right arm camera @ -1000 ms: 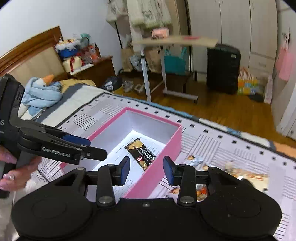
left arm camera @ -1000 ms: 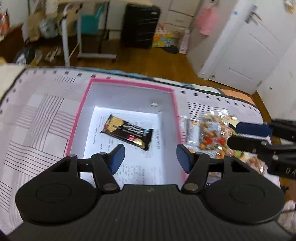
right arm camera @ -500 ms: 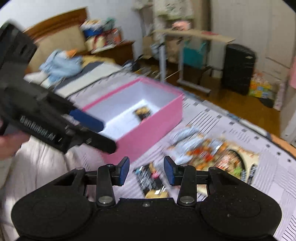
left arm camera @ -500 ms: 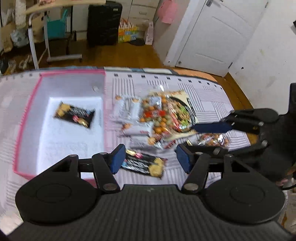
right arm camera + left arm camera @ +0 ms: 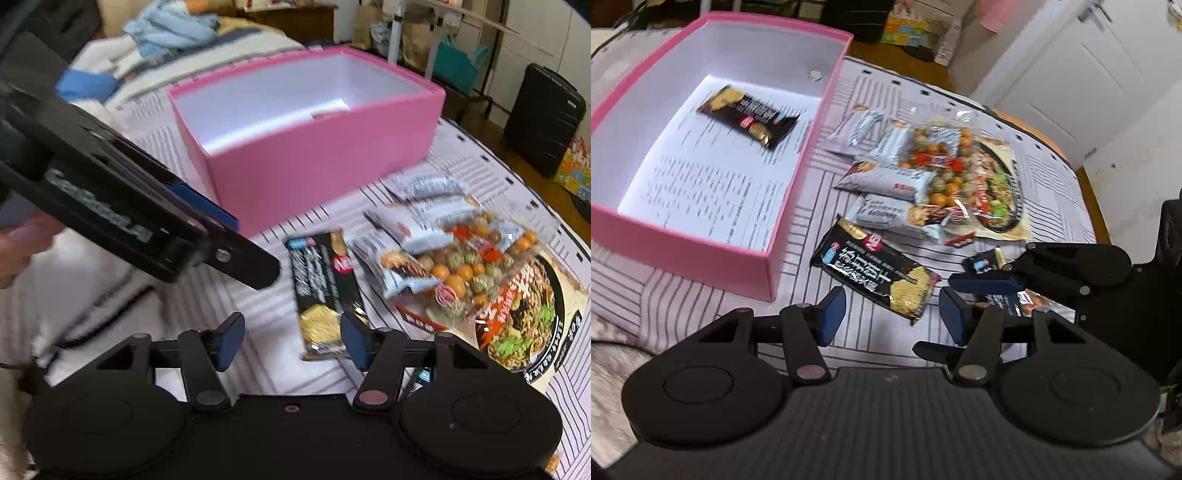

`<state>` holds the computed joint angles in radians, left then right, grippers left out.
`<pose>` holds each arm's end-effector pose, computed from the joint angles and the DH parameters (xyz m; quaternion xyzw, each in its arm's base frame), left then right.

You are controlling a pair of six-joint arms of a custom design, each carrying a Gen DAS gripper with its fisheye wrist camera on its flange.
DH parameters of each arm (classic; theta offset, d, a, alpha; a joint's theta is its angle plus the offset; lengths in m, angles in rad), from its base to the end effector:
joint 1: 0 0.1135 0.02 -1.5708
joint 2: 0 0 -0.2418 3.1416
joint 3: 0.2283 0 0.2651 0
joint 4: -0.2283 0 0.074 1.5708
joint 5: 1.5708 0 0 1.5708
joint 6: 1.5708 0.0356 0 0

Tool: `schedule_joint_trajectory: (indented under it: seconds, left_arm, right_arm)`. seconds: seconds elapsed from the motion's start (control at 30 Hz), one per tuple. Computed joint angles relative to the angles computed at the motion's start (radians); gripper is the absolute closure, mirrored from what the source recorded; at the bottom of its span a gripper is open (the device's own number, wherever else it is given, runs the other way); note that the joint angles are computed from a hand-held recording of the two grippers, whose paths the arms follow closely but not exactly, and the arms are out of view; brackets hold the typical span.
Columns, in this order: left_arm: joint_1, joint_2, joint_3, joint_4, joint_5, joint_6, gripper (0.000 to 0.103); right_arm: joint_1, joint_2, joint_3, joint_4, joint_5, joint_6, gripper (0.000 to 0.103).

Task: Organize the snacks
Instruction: 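Move both grippers back to a second black NB cracker packet, then grasp the second black cracker packet with both grippers and lift it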

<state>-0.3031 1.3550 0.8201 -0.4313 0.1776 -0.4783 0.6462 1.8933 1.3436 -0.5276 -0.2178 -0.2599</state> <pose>0.2682 -0.0905 0.1800 -0.0569 0.9496 -0.1912 0.2420 0.3145 0.2468 0.1633 -0.4458 0.8551 0.1500 0.2181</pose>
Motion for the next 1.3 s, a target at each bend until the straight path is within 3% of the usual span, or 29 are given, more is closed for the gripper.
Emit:
schedule_joint_trajectory:
  seconds: [0.17,0.33,0.53,0.7,0.8,1.0,1.07,1.3]
  left_arm:
    - [-0.020,0.043,-0.089,0.189,-0.029,-0.095,0.048]
    - [-0.025,0.163,-0.099,0.298,-0.002,-0.110,0.048]
    - [-0.018,0.246,-0.111,0.387,-0.017,-0.152,0.048]
    - [-0.010,0.249,-0.121,0.414,0.013,-0.164,0.051]
    - [-0.014,0.240,-0.124,0.402,0.009,-0.153,0.058]
    - [-0.010,0.254,-0.117,0.395,0.013,-0.163,0.058]
    - [-0.006,0.254,-0.120,0.400,0.018,-0.168,0.058]
    - [0.006,0.228,-0.131,0.383,0.055,-0.146,0.058]
  right_arm:
    - [-0.005,0.081,0.027,0.030,0.069,0.025,0.039]
    - [-0.012,0.120,0.027,0.083,0.059,0.030,0.031]
    - [0.007,0.148,0.025,0.130,0.047,0.040,0.028]
    - [0.028,0.149,0.066,0.056,0.039,0.058,0.044]
    - [0.030,0.157,0.078,0.046,0.019,0.106,0.045]
    - [0.073,0.151,0.022,0.155,0.091,0.151,0.040]
    - [0.083,0.142,0.011,0.169,0.109,0.164,0.046]
    - [0.095,0.131,0.051,0.075,0.111,0.213,0.049]
